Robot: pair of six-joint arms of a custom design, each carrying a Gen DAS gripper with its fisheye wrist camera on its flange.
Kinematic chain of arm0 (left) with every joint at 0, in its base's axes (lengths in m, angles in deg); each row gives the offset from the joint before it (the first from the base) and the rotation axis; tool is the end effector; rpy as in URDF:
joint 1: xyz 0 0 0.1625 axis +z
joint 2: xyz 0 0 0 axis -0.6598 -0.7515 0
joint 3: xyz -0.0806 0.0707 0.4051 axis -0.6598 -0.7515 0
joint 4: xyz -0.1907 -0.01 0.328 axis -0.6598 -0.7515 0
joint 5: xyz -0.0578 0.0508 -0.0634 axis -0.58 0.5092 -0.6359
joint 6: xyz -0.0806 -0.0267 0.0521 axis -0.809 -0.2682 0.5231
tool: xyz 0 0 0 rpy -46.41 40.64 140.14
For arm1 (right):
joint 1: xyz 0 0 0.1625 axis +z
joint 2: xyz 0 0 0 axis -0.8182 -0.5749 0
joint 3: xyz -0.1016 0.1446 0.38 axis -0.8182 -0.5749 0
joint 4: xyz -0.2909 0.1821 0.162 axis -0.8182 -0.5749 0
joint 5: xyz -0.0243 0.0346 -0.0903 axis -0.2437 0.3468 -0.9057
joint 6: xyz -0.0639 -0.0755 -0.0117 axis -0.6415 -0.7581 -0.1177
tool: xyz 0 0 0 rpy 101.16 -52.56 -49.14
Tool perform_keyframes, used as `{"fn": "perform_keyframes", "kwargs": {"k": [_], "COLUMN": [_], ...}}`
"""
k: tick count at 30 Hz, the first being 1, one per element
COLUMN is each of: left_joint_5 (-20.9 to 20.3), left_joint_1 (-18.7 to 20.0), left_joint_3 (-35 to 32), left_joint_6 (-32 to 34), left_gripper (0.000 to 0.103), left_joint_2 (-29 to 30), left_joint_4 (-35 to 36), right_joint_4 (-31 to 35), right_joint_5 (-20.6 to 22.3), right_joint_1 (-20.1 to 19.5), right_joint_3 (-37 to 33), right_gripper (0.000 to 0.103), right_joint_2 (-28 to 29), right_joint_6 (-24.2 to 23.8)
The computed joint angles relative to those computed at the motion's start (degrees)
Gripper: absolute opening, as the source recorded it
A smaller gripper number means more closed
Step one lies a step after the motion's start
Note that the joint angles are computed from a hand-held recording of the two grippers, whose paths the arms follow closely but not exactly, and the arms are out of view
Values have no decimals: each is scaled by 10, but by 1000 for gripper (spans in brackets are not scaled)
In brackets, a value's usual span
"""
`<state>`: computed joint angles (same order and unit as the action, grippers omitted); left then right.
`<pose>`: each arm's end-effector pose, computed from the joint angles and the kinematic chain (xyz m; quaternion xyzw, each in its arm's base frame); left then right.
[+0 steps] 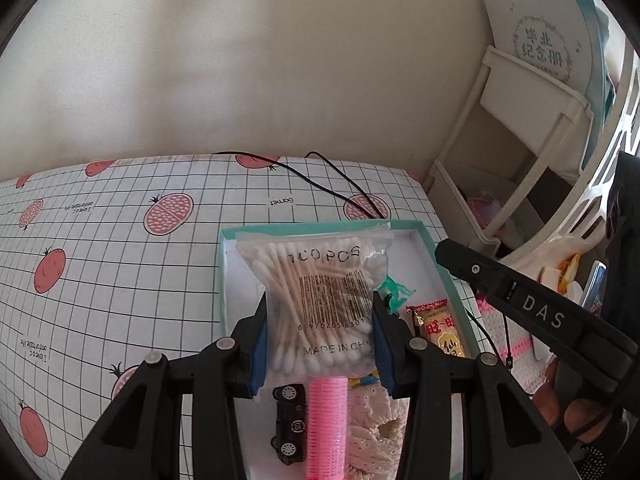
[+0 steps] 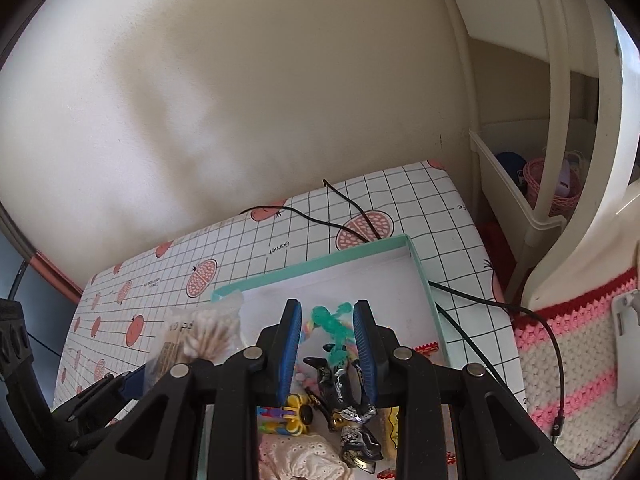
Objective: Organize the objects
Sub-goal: 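Carry the swab bag and green figure over the teal tray with both tools, then lower the swab bag and figure into the tray and open both tools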
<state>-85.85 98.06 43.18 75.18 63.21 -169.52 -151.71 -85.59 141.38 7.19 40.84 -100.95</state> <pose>-0.2686 -0.7861 0.0032 0.0757 0.8987 -0.3262 0.2832 0.0604 -0.8583 0.1940 0.1307 -0.9299 0.2982 0.1711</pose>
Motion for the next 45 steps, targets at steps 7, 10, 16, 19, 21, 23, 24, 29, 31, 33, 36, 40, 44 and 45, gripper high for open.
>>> {"fn": "perform_keyframes", "kwargs": {"k": [7, 10, 16, 19, 21, 23, 24, 29, 31, 33, 36, 40, 44, 45], "left_joint_5": [2, 7, 4, 3, 2, 4, 4, -1, 0, -1, 5, 20, 36, 43], "left_joint_1": [-1, -1, 1, 1, 1, 1, 1, 0, -1, -2, -5, -7, -8, -7], "left_joint_3": [-13, -23, -40, -49, -51, -52, -53, -51, -50, -47, -41, -32, -23, -20], "left_joint_6": [3, 2, 6, 6, 5, 5, 5, 5, 7, 6, 10, 11, 11, 9], "left_gripper": [45, 45, 45, 45, 45, 46, 47, 59, 59, 59, 59, 59, 59, 59], "left_joint_2": [14, 22, 36, 41, 42, 43, 43, 40, 39, 36, 30, 23, 16, 14], "left_joint_4": [21, 34, 53, 64, 69, 73, 74, 69, 68, 67, 56, 42, 19, 12], "right_joint_4": [24, 27, 35, 38, 39, 39, 39, 35, 30, 24, 16, 15, 14, 13], "right_joint_5": [-21, -25, -31, -32, -31, -31, -31, -31, -30, -27, -24, -25, -41, -44], "right_joint_1": [-2, -2, -2, -2, -2, -2, -2, -2, -1, 0, 1, 2, 6, 6], "right_joint_3": [-20, -22, -28, -29, -29, -28, -29, -25, -19, -13, -5, -4, -8, -9], "right_gripper": [29, 29, 29, 29, 29, 29, 29, 29, 29, 29, 29, 29, 29, 29], "right_joint_2": [15, 17, 20, 20, 20, 19, 19, 17, 13, 9, 4, 4, 11, 12], "right_joint_6": [0, 2, 5, 5, 5, 5, 5, 6, 4, 2, -1, -2, -10, -12]}}
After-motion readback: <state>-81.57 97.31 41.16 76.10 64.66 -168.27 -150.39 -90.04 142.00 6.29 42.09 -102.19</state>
